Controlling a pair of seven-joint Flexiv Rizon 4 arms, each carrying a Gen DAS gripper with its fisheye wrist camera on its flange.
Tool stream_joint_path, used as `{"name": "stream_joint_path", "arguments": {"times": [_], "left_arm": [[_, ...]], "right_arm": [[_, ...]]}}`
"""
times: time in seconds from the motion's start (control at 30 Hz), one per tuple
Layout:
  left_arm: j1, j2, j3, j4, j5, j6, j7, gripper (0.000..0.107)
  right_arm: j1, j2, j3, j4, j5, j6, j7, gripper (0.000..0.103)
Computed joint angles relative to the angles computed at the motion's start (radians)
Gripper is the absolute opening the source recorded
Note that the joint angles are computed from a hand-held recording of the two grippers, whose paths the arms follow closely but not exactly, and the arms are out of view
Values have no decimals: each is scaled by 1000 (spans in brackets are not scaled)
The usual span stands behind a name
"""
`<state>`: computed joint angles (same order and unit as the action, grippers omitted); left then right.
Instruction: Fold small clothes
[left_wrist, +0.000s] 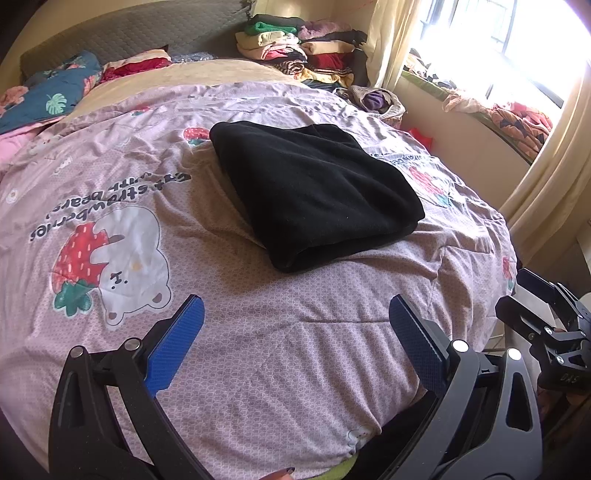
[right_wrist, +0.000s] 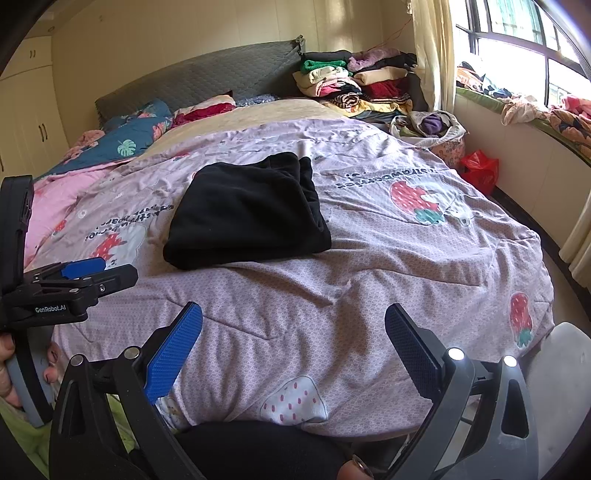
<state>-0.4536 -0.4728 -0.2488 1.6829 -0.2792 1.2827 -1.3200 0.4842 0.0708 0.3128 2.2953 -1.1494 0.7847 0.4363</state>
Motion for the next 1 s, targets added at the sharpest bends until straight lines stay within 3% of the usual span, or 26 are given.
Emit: {"name": "stream_joint_path", "arguments": {"times": [1.0], "left_arm": [[-14,2,27,-9,36,-3,-35,94]], "right_arm": [[3,-2,1,-6,5,-8,-5,99]]}}
